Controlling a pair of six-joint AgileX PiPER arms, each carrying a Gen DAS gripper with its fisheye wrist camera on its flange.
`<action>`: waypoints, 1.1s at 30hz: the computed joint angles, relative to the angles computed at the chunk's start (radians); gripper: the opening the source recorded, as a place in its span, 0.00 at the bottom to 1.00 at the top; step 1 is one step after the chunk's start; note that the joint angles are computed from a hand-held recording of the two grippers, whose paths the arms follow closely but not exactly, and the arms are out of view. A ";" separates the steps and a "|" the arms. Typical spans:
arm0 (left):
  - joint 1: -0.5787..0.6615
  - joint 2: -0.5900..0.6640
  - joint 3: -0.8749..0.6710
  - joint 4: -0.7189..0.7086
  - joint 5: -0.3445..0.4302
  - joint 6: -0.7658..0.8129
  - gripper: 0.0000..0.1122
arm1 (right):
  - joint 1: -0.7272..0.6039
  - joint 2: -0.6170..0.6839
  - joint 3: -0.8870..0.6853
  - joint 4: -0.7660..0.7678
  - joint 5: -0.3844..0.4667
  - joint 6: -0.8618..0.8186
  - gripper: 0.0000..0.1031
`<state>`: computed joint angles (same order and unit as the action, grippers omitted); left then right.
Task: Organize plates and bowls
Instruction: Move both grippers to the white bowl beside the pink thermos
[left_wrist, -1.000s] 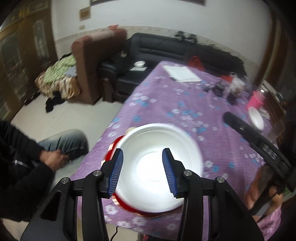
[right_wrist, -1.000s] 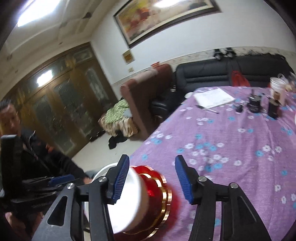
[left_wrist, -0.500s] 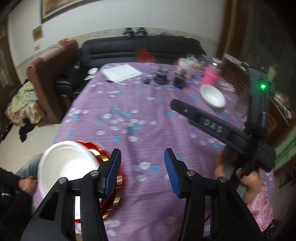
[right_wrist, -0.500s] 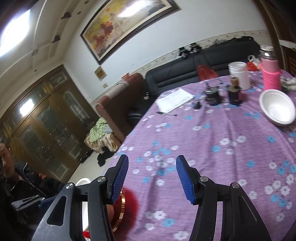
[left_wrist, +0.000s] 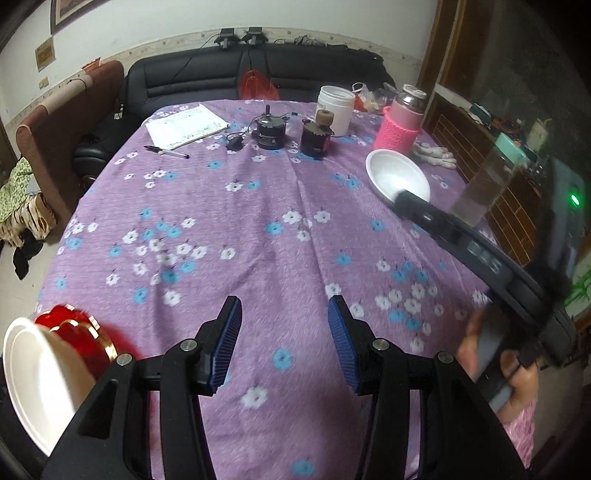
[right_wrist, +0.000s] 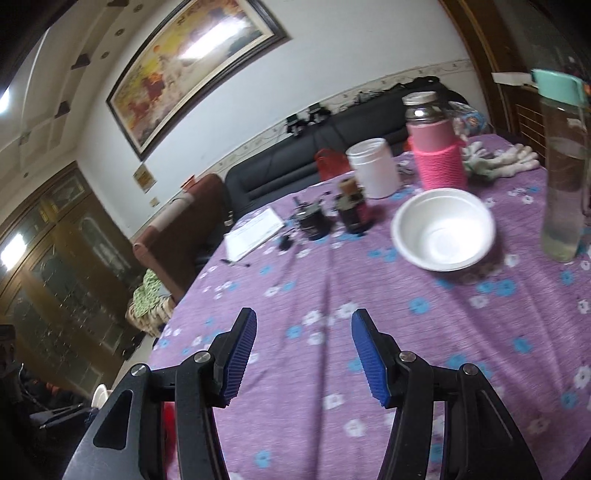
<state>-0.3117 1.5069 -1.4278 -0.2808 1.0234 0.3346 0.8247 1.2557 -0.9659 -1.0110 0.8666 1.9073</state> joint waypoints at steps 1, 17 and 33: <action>-0.014 0.018 -0.017 0.006 -0.006 -0.022 0.42 | -0.015 -0.013 0.010 0.006 -0.003 -0.014 0.55; -0.215 0.365 -0.364 0.131 0.008 -0.304 0.42 | -0.352 -0.152 0.129 0.158 -0.221 -0.241 0.55; -0.221 0.623 -0.767 0.106 0.097 -0.396 0.42 | -0.583 -0.230 0.224 0.261 -0.262 -0.206 0.55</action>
<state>-0.5325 2.1304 -2.1946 -0.1746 1.1201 -0.0614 0.2420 1.0259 -0.7416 -0.7496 0.6045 1.7012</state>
